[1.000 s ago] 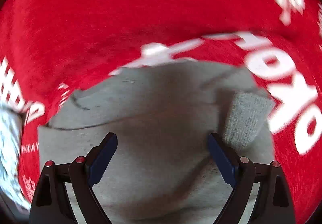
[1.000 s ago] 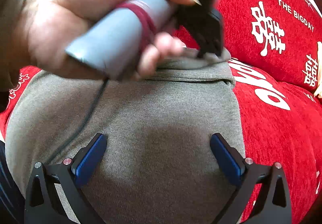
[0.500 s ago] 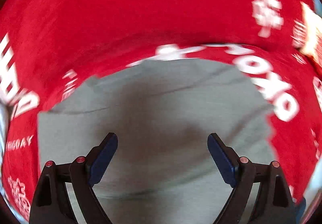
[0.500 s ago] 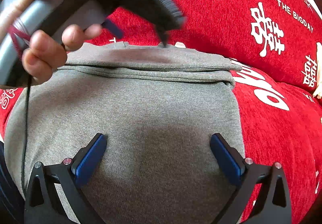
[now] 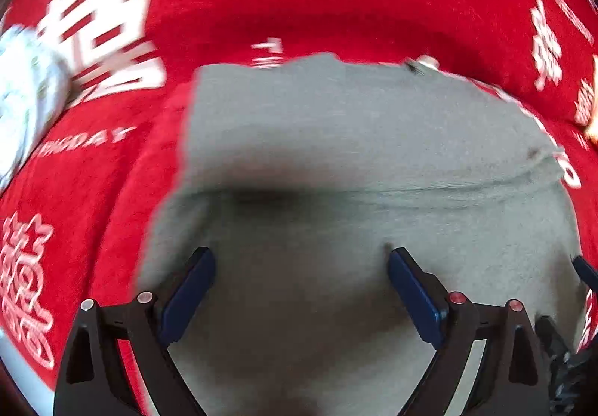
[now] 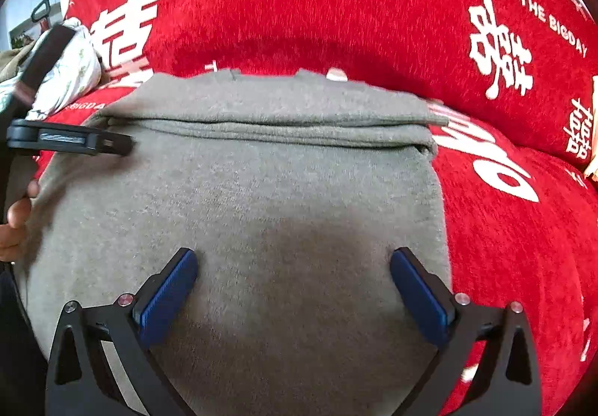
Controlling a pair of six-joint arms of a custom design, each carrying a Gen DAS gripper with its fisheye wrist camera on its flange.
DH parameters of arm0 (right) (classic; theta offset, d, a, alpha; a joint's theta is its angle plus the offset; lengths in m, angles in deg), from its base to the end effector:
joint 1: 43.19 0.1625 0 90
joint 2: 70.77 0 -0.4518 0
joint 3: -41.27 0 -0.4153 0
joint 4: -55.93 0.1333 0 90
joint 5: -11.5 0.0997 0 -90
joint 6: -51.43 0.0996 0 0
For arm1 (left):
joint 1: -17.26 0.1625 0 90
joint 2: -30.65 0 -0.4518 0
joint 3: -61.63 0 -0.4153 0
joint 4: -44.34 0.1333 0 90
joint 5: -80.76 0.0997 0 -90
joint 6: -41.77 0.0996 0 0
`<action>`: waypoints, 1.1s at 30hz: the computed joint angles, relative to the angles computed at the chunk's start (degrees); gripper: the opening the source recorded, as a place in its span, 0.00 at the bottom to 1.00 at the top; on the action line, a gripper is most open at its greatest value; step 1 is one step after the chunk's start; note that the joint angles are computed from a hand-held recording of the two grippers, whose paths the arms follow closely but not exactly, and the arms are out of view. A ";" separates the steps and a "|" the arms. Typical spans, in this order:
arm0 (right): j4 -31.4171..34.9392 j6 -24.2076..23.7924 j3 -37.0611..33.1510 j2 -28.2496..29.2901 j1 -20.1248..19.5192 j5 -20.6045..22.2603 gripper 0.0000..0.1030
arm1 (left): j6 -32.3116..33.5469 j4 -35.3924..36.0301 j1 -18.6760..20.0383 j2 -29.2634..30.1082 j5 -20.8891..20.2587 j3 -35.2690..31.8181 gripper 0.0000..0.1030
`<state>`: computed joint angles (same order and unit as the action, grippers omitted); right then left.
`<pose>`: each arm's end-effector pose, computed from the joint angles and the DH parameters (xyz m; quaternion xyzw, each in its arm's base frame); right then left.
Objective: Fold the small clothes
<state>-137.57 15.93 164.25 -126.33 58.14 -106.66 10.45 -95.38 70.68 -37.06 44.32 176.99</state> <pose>0.1921 -0.5196 0.1394 0.2974 -0.8763 0.2453 0.2891 -0.1581 -0.5712 0.2181 0.0328 0.8920 -0.2650 0.3647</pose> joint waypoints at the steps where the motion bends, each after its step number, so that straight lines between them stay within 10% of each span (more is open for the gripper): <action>1: 1.82 1.62 -0.20 -1.08 0.08 0.57 1.00 | 1.18 -2.40 -0.27 -0.56 -0.35 0.67 0.92; 7: 6.96 8.59 -12.11 1.60 2.71 1.20 1.00 | 11.97 -11.33 0.10 3.76 -1.85 -4.74 0.92; 14: 29.46 17.49 -31.14 13.77 1.65 -10.47 1.00 | 5.51 0.78 6.80 7.53 -1.49 -12.37 1.00; 21: 18.16 13.64 -29.05 16.29 2.22 -13.19 1.00 | 2.57 -4.25 9.01 0.49 -6.03 -6.58 1.00; 33: 8.36 13.25 -16.13 11.64 3.82 -12.81 1.00 | 0.75 -7.43 -2.04 0.33 -1.20 4.60 1.00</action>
<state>-129.21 29.17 148.12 -114.68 61.96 -119.47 11.20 -102.81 68.64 -36.74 43.12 181.59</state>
